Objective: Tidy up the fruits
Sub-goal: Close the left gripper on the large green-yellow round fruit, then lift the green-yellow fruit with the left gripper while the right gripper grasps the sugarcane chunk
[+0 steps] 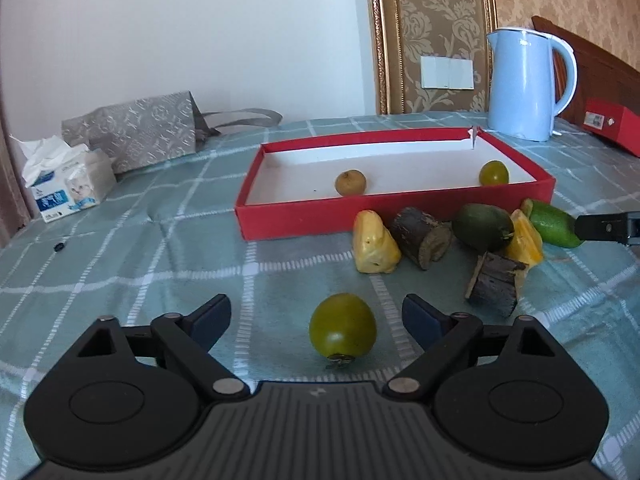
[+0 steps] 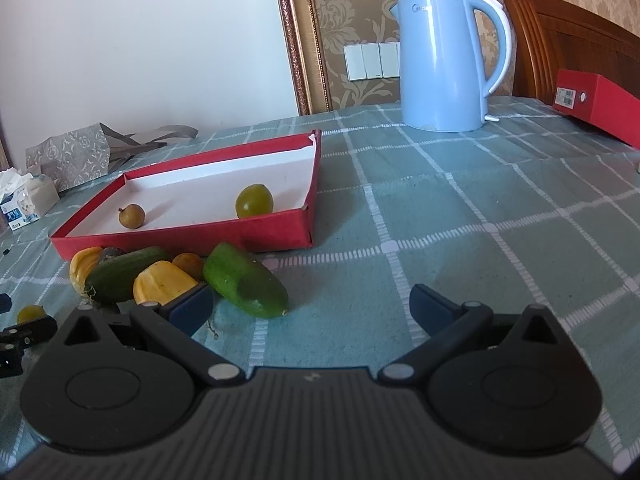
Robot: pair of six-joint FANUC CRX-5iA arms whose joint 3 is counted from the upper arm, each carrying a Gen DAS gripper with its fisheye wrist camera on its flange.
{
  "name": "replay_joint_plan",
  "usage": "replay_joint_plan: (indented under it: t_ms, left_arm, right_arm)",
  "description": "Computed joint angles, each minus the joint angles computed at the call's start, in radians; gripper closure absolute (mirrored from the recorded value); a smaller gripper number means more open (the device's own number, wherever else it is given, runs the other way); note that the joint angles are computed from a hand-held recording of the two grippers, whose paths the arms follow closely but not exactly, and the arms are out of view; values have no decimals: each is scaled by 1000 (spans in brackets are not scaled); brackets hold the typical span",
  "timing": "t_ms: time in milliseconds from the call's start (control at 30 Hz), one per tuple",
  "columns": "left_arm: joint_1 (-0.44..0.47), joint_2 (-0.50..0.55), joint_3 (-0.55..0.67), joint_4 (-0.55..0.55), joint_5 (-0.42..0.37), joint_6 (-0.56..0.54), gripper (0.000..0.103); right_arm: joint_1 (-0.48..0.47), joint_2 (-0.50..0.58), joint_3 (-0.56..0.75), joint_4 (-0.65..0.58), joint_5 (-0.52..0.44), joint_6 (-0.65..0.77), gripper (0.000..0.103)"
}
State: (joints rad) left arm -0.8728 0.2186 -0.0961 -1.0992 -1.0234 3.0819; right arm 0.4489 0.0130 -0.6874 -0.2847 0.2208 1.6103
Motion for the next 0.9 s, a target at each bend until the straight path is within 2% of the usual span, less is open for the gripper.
replay_joint_plan:
  t_ms: [167,200,233,267,367,433,500,633,733,833,900]
  left_arm:
    - [31,-10,-10,43,46,-10,29]
    - [41,-13,-12,57,57,-15,37]
    - [49,-17,-16,67,69,-17,41]
    - [50,-20,-21,65,77,-8,41]
    - [45,-18,-19,61,79,-16,52]
    - [40,-16,-16,59,85,-15,66]
    - [35,-5,-4,60,77,-19,70]
    - [34,-4,-3,55,75,9,70]
    - [46,-29,-33,47,118,65,70]
    - [52,-44,-51,41,144,95,70]
    - [54,-47,-55,39,153,101,70]
  right_arm:
    - [-1,5,-4,39,-4,-43,0]
    - [-1,5,-2,41,-7,-45,0]
    - [-2,7,0,40,-10,-46,0]
    - [-2,7,0,44,-12,-49,0]
    - [-2,10,6,39,-21,-42,0]
    - [-1,9,6,37,-24,-40,0]
    - [-1,11,-4,78,-16,-81,0]
    - [-8,18,-29,183,4,-190,0]
    - [-20,19,-82,331,80,-325,0]
    - [-17,7,-120,401,130,-333,0]
    - [-24,-1,-161,489,192,-359,0]
